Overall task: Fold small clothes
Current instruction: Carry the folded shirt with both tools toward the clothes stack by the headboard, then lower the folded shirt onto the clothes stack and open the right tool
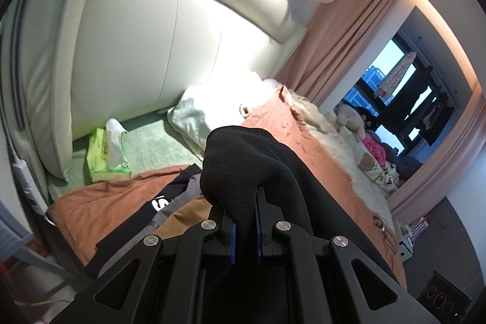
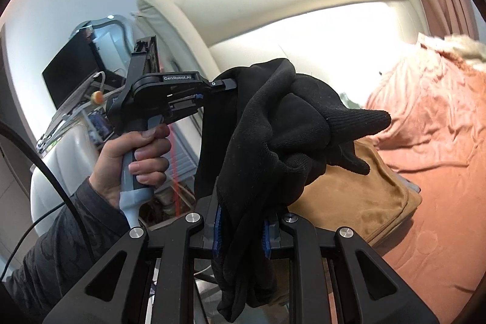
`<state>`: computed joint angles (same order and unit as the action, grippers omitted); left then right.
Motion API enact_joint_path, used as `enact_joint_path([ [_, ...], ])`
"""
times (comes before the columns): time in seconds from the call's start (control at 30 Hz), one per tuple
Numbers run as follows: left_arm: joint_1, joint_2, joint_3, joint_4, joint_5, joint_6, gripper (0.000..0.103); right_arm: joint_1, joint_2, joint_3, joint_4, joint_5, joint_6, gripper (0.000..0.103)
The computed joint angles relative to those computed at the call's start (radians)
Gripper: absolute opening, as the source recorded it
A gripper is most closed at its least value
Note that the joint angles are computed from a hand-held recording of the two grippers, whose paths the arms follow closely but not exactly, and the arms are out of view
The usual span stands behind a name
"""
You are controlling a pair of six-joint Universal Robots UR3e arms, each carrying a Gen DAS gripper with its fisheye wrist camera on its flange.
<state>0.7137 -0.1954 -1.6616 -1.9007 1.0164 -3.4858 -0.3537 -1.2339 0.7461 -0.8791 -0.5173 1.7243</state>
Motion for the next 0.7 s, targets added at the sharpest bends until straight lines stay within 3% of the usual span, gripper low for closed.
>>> enact_joint_path([
  [0.17,0.156,0.060,-0.095,-0.105,-0.114,0.156,0.008,0.024,0.109,-0.039,-0.154,-0.025,0.124,0.017],
  [0.3,0.250,0.079,-0.117,-0.197,-0.168,0.272,0.008,0.037,0.217,-0.144,-0.175,-0.032,0.173,0.017],
  [0.5,0.271,0.147,-0.263,-0.105,-0.223,0.283,0.009,0.046,0.363,-0.347,-0.111,-0.005,0.203,0.017],
  [0.53,0.323,0.164,-0.238,-0.192,-0.230,0.359,0.010,0.046,0.361,-0.329,-0.131,0.008,0.206,0.017],
  [0.6,0.475,0.160,-0.114,-0.498,-0.222,0.592,0.014,0.042,0.308,-0.172,-0.284,0.005,0.251,0.020],
  [0.67,0.612,0.135,0.008,-0.793,-0.174,0.812,0.021,0.060,0.319,-0.104,-0.449,-0.088,0.388,0.038],
  [0.7,0.645,0.132,0.047,-0.857,-0.154,0.866,0.024,0.077,0.367,-0.132,-0.478,-0.174,0.466,0.049],
])
